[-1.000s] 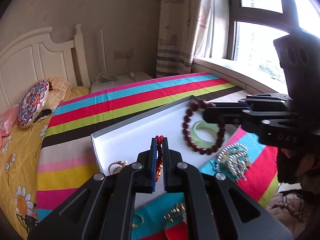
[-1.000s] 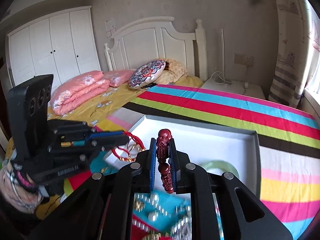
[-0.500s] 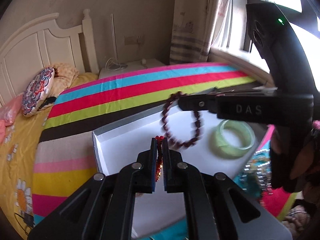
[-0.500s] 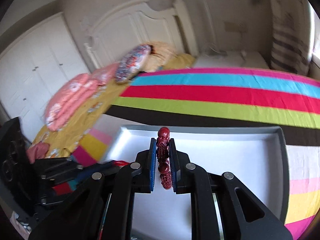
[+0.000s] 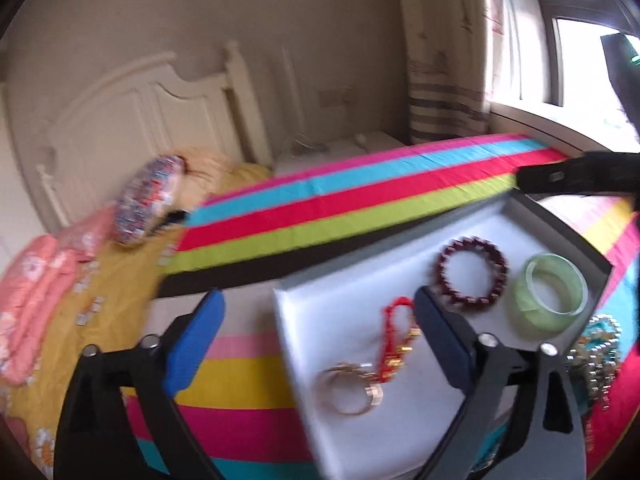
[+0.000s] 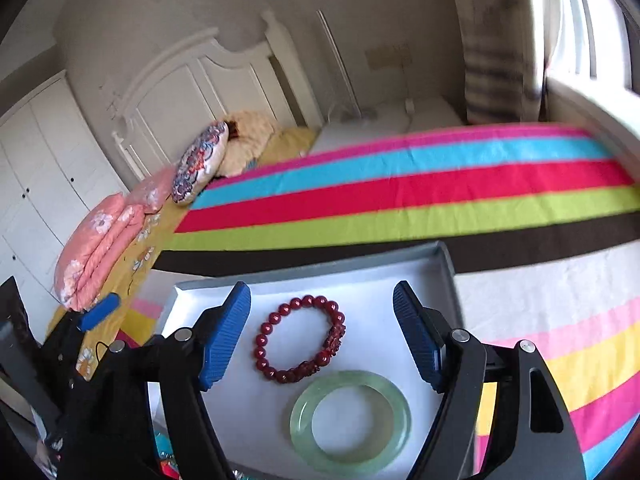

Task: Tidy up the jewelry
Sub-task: 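Lower the bead bracelet into the box with the right tool while the left tool drops the red bracelet inside, then move both open tools back over the remaining jewelry pile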

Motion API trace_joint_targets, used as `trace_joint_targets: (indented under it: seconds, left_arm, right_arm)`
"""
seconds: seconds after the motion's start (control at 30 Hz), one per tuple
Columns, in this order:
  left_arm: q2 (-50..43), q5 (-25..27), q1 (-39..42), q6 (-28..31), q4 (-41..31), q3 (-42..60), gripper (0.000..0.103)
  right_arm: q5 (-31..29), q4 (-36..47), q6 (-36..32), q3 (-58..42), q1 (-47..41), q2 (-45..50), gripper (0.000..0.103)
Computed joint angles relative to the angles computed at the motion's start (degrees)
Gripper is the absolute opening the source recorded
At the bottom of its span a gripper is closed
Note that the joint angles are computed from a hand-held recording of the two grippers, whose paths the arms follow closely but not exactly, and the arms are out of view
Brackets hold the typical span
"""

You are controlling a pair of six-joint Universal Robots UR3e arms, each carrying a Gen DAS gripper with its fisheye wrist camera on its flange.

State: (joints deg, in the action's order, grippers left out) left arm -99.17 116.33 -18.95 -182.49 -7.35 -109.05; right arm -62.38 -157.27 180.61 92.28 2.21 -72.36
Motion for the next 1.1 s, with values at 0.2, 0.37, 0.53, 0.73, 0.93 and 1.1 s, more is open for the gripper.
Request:
trace_joint_targets:
  seconds: [0.2,0.37,0.53,0.73,0.93,1.1]
  left_arm:
    - [8.8,9.8,-3.4,-1.0,6.2,-8.2,0.101]
    - [21.9,4.8,-2.9,-4.3,4.6,-19.2,0.101]
    - [30.9,2.6,-4.3,-11.2,1.3,-30.0,0.101]
    - [31.9,2.6,-9.1,-12.0,4.1,-35.8,0.101]
    - [22.5,4.2,-18.0,-11.2,7.7,-32.9,0.101]
    - [16.1,5.1,-21.8,-10.3,8.6,-29.6,0.101]
  right_arm:
    - [-0.9,-14.9,-3.4,15.3,-1.6,-15.1,0.087]
    - [-3.4,-26.9,-8.1,28.7,-3.5,-26.2,0.087]
    - [2.5,-20.3,-13.3,39.0,-10.6,-34.5,0.087]
    - [12.8,-14.2,-21.1,51.7,-21.5,-41.7,0.087]
    - [15.9,-6.4,-29.6,59.1,-26.6,-50.2,0.087]
    - [20.1,7.6,-36.6,59.1,-30.0,-56.2,0.087]
